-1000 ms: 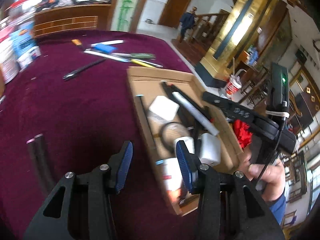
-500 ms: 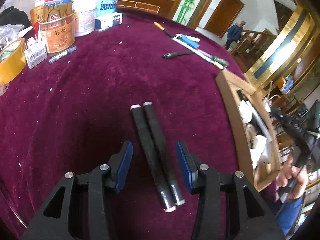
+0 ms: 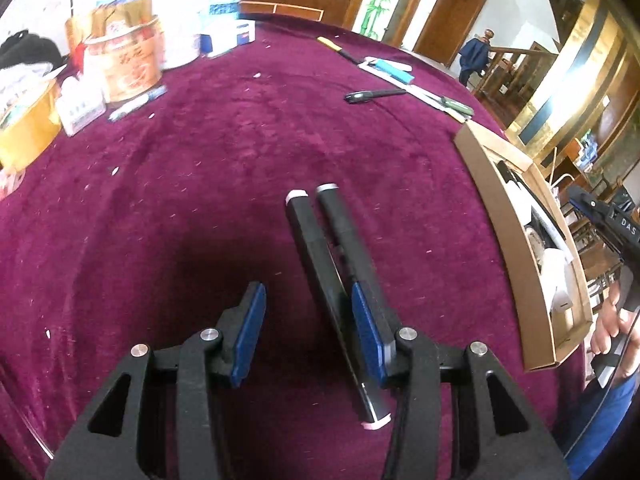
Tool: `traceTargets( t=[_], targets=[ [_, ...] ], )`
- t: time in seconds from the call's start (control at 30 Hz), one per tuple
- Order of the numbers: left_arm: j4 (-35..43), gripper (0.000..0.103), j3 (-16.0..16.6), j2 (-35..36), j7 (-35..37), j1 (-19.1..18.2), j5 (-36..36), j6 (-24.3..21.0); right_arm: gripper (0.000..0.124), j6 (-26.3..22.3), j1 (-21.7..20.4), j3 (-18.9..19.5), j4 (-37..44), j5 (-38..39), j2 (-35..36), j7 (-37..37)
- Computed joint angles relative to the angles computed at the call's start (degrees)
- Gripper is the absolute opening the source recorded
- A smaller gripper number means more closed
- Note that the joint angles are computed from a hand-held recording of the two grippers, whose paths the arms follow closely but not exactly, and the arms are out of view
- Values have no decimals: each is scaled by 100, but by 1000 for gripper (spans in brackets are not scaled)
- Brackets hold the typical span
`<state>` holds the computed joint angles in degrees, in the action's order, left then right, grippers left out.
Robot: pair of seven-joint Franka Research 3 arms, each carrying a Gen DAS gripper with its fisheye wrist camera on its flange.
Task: Organize rigid objects
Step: 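Move both grippers out of the tray back toward the pile, then grasp a pink-ended black marker with the left gripper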
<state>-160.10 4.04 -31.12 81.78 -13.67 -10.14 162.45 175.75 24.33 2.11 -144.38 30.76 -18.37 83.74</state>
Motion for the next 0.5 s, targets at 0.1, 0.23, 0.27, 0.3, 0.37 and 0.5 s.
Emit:
traceTargets(
  t=[0.1, 0.23, 0.27, 0.3, 0.37, 0.5],
  targets=[
    [-24, 42, -52, 1, 26, 36, 46, 49, 14, 11, 12, 53, 11, -62, 23, -4],
    [-33, 35, -827, 73, -596, 674, 848, 164, 14, 8, -65, 212, 21, -248, 44, 81],
    [-48, 21, -993, 68, -742, 857, 1035, 189, 14, 15, -2, 194, 27, -254, 41, 39],
    [-54, 12, -1078, 80, -926, 999, 1299, 216, 14, 18, 100, 159, 41, -230, 40, -49],
    [-152, 12, -661, 91, -851, 773, 1239, 457, 14, -47, 677, -200, 111, 129, 23, -509],
    [-224, 12, -102, 119, -597, 373, 966, 710, 14, -424, 1746, -771, 427, 1331, 162, -1663]
  ],
)
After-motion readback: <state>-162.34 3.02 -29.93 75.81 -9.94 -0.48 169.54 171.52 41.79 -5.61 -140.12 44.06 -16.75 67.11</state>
